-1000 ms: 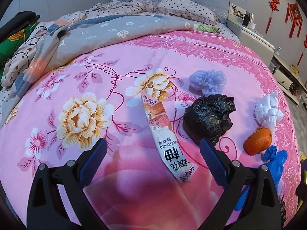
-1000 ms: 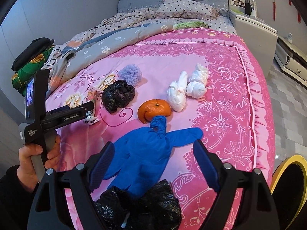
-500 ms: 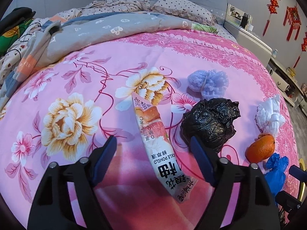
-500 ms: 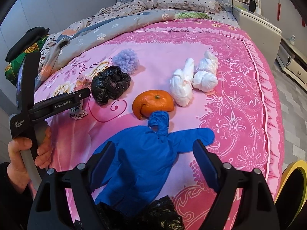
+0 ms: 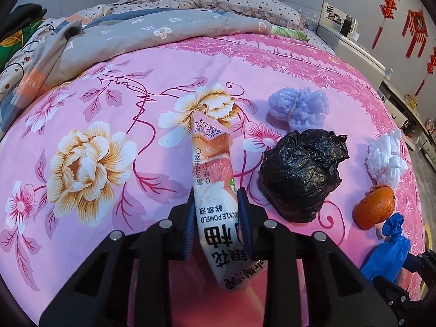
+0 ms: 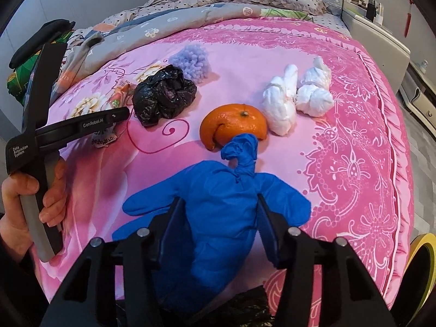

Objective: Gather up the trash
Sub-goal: 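Grasp the white-and-orange pomelo snack packet with the left tool while the right tool grasps the blue glove, then carry the pomelo packet and blue glove over the yellow-rimmed bin with both tools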

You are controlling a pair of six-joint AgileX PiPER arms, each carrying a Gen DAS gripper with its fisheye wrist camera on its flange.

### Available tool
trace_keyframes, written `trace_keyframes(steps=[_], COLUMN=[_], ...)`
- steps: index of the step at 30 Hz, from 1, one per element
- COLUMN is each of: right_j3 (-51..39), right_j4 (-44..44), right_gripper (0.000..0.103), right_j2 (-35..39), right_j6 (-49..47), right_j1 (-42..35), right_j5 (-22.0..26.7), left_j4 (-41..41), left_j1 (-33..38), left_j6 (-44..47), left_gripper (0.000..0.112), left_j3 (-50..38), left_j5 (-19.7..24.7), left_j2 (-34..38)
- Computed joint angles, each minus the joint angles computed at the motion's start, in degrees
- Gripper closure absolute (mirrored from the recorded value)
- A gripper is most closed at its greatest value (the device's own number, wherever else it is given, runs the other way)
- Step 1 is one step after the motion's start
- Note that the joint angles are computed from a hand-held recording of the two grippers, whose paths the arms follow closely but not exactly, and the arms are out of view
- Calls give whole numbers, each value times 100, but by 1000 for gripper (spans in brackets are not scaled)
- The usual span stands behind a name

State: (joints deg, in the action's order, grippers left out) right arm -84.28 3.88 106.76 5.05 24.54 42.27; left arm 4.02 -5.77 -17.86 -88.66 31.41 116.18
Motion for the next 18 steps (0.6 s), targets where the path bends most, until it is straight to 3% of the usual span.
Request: trace_keyframes(steps=[4,7,18], right_j3=[-45,-30,187], right_j4=[7,129,277], right_gripper=[77,83,88], right_j2=[13,-34,-614], right_j6=[13,-37,-152], right_j1=[25,-9,-119], right_j5=[41,71,23], left_j4=[110,-5,191], left_j1=[-19,12,-143], left_j6=[-111,-43,-237], left_gripper=[87,87,87], left_j3=[104,152,627], left_j5=[-95,-124,-292], left_j2=[-81,-150,-740])
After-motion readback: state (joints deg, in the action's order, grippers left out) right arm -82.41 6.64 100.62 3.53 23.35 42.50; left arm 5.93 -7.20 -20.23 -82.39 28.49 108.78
